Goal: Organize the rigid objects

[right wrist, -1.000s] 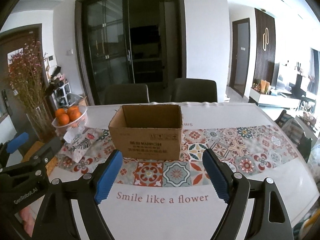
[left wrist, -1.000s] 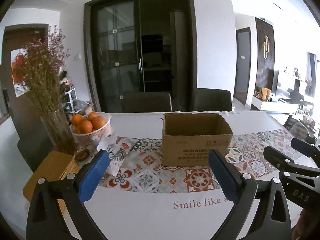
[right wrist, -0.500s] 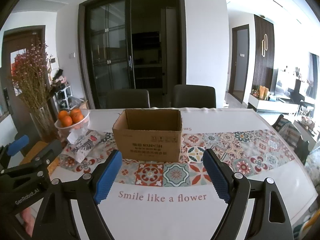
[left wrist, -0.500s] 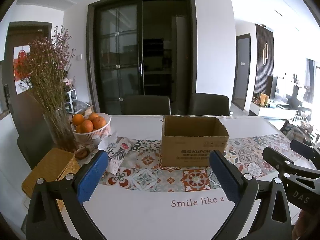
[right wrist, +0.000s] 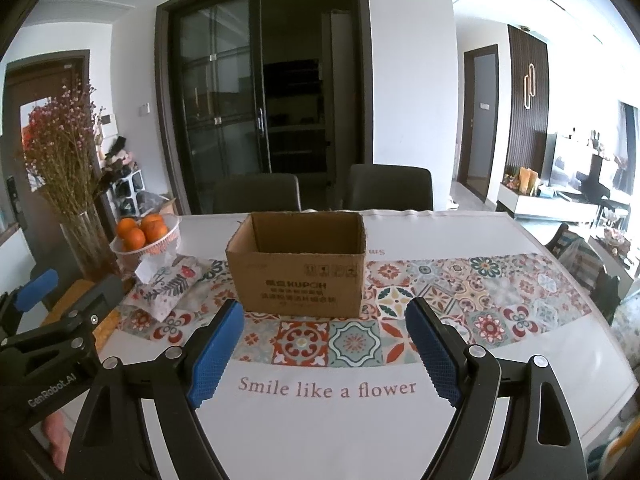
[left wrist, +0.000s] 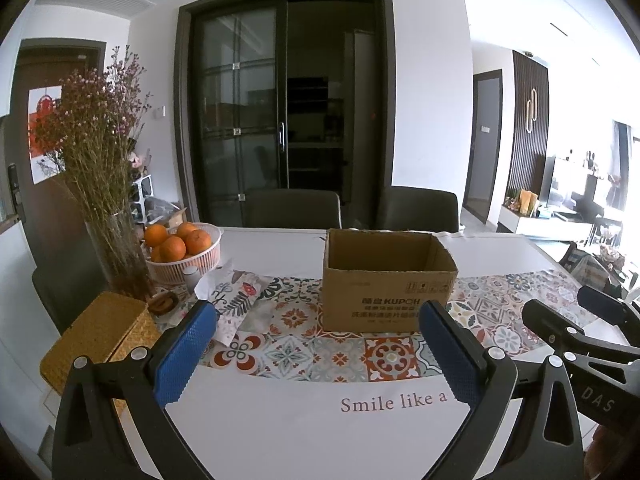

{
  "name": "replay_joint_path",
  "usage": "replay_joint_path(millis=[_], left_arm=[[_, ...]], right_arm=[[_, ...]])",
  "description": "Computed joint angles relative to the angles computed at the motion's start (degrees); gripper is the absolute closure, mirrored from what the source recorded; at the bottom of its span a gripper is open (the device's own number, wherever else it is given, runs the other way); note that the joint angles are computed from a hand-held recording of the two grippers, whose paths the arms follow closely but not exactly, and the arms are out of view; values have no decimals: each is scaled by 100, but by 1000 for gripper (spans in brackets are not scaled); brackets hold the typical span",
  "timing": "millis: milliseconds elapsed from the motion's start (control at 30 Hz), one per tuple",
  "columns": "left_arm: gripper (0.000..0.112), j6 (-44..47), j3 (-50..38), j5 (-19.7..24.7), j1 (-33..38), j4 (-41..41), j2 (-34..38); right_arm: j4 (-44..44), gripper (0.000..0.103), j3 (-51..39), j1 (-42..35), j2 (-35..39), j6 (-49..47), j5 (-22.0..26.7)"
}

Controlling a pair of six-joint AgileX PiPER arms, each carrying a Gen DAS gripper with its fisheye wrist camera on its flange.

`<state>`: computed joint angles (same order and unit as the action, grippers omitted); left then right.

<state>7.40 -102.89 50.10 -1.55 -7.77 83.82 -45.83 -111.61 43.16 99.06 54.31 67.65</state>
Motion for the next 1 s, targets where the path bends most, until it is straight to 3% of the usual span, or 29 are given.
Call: replay_joint_path(millis=[1000], left_arm=[[9, -207, 90, -31, -85, 215, -86]], right_arm=[[-8, 19, 181, 38, -74, 106, -79]])
